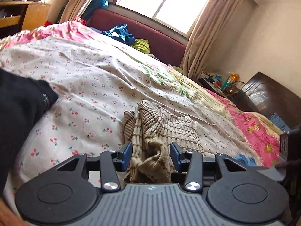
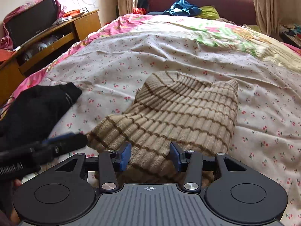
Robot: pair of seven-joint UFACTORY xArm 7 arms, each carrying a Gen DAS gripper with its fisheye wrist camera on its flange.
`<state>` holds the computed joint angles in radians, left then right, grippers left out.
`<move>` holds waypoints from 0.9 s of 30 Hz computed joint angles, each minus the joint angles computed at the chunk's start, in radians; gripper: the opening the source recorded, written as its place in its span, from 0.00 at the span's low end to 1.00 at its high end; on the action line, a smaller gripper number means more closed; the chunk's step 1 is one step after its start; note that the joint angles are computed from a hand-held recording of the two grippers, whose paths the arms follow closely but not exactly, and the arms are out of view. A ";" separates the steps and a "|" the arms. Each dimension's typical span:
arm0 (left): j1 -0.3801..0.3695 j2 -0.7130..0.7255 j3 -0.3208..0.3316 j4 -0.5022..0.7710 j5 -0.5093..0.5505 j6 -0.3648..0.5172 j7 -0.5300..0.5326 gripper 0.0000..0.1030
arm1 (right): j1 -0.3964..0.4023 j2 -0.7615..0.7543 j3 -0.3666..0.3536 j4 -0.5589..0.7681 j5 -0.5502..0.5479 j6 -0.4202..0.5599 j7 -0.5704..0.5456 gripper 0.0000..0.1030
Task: Fold small clothes
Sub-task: 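Grasp the other side edge with the left gripper and fold it toward the right gripper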
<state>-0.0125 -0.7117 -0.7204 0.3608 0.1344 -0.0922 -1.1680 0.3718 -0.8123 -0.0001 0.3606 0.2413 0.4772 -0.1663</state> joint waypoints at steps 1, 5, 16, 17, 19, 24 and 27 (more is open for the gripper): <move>0.028 0.019 -0.020 0.030 0.016 0.010 0.015 0.53 | 0.007 -0.010 -0.011 -0.013 0.003 0.004 -0.012 0.44; 0.164 0.090 -0.131 0.138 0.067 0.048 0.037 0.55 | 0.018 -0.072 -0.067 -0.058 0.033 0.032 -0.045 0.45; 0.093 0.196 -0.079 0.186 0.168 0.285 -0.024 0.59 | -0.135 -0.245 -0.235 -0.143 0.123 0.104 -0.145 0.47; 0.103 0.187 -0.087 0.204 0.194 0.293 -0.031 0.58 | -0.148 -0.229 -0.264 -0.141 0.138 0.099 -0.156 0.47; 0.119 0.191 -0.102 0.245 0.247 0.308 -0.035 0.58 | -0.152 -0.193 -0.306 -0.130 0.189 0.100 -0.156 0.49; 0.141 0.312 -0.127 0.360 0.368 0.367 -0.005 0.59 | -0.111 -0.137 -0.375 -0.093 0.321 0.188 -0.204 0.48; 0.094 0.348 -0.094 0.368 0.385 0.415 -0.003 0.59 | -0.143 -0.134 -0.297 -0.112 0.324 0.187 -0.215 0.48</move>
<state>0.0819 -0.3639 -0.8142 0.7286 0.5198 0.3230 -1.1710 0.2293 -0.9467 -0.2973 0.2491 0.5655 0.6640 -0.3817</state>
